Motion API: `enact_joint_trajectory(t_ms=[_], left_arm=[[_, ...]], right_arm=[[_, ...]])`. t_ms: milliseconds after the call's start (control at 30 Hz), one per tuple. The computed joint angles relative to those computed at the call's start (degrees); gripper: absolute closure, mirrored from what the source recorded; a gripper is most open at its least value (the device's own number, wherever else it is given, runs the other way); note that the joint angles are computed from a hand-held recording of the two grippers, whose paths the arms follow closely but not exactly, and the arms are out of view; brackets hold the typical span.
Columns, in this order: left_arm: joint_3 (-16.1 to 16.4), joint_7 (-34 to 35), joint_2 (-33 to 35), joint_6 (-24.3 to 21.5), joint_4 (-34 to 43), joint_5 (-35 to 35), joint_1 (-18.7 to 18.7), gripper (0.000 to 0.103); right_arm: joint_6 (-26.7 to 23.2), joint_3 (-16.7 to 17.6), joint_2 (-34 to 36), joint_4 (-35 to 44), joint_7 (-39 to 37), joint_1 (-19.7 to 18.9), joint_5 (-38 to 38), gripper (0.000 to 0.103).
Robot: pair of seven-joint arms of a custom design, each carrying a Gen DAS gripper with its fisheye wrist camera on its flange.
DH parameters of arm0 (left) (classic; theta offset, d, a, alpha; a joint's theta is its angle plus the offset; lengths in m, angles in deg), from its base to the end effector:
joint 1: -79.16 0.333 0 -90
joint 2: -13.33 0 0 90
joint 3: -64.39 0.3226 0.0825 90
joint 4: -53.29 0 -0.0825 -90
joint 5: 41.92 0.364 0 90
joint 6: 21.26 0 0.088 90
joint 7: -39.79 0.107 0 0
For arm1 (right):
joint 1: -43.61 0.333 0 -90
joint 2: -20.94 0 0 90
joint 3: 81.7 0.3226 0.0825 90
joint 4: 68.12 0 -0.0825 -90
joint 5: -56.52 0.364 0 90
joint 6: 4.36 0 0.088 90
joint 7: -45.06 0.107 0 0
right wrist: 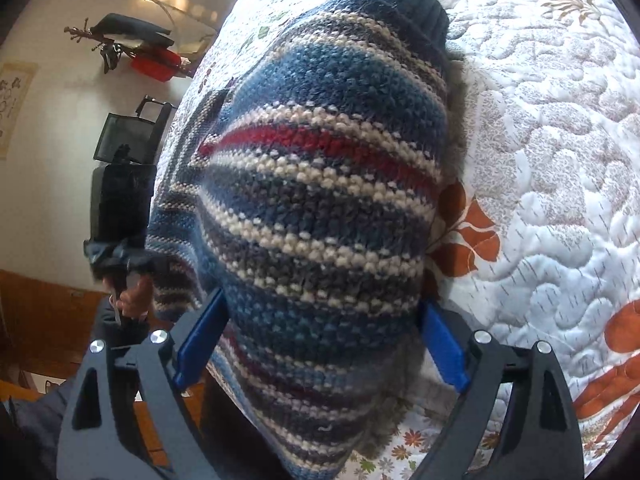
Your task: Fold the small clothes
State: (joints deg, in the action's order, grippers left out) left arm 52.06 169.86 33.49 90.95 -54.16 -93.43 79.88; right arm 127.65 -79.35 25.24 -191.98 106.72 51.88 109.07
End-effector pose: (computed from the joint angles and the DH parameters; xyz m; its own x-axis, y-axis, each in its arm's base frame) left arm 0.5786 -0.1623 0.3520 -0.3162 -0.5626 0.7639 -0.9290 0.3467 -0.1292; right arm 0.5313 0.1160 0.3941 0.1103 -0.7785 -0.6179 -0.9848 -0.0019 -0.1734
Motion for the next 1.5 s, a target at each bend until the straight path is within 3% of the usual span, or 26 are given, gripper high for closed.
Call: enact_joint_trajectory(t_ms=[167, 233, 300, 400, 500, 667, 800, 1000, 1300, 1333, 1367, 1500], left_arm=[[-0.04, -2.26, -0.96, 2.38, -1.29, -1.62, -0.57, 0.005], [0.20, -3.25, -1.26, 2.55, -1.72, -3.00, -0.01, 0.015], [0.73, -5.17, -1.85, 3.78, -2.41, -1.68, -0.31, 0.038], [0.80, -6.42, -1.87, 3.30, -3.18, -3.69, 0.61, 0.047], [0.52, -5.86, -3.63, 5.98, -5.02, -4.02, -0.12, 0.052], [-0.52, -3.74, -6.78, 8.13, -7.35, -8.90, -1.58, 0.056], [-0.95, -3.63, -7.49, 9.49, -7.16, -10.29, -3.56, 0.057], [-2.77, -3.88, -7.18, 15.17, -4.14, -11.03, -7.95, 0.057], [-6.31, -10.89, 1.90, 26.50, 10.12, -3.38, -15.30, 0.057], [-6.54, -12.22, 3.74, 28.06, 12.51, -1.63, -16.26, 0.057], [-6.69, -13.73, 5.60, 29.34, 14.73, 0.30, -17.12, 0.057], [-6.49, -22.12, 12.19, 29.07, 21.29, 8.01, -19.07, 0.057]], right_arm=[[0.64, 0.30, 0.79, 0.49, 0.33, 0.08, 0.46, 0.015], [1.69, 0.43, 0.22, -0.14, 0.04, 0.23, 0.06, 0.021], [2.50, 0.47, -0.47, -0.86, -0.37, 0.45, -0.04, 0.027], [2.01, -0.01, -0.93, -1.63, -1.20, 0.14, 1.41, 0.032], [2.99, -0.15, -1.78, -2.64, -1.65, 0.36, 1.89, 0.037], [3.35, -1.26, -4.96, -5.42, -3.11, 0.25, 4.34, 0.045], [5.49, -2.50, -8.68, -7.50, -3.13, 0.59, 1.63, 0.047], [7.25, -5.99, -14.53, -9.98, -2.33, -0.34, -3.35, 0.048], [12.89, -11.82, -15.21, -8.39, -8.03, -2.36, -5.16, 0.049], [12.27, -12.12, -14.28, -7.57, -9.89, -3.40, -3.71, 0.049], [8.47, -14.41, -12.69, -5.97, -15.20, -3.29, 0.30, 0.049], [6.66, -14.20, -6.63, -3.02, -18.44, -6.83, 3.77, 0.049]])
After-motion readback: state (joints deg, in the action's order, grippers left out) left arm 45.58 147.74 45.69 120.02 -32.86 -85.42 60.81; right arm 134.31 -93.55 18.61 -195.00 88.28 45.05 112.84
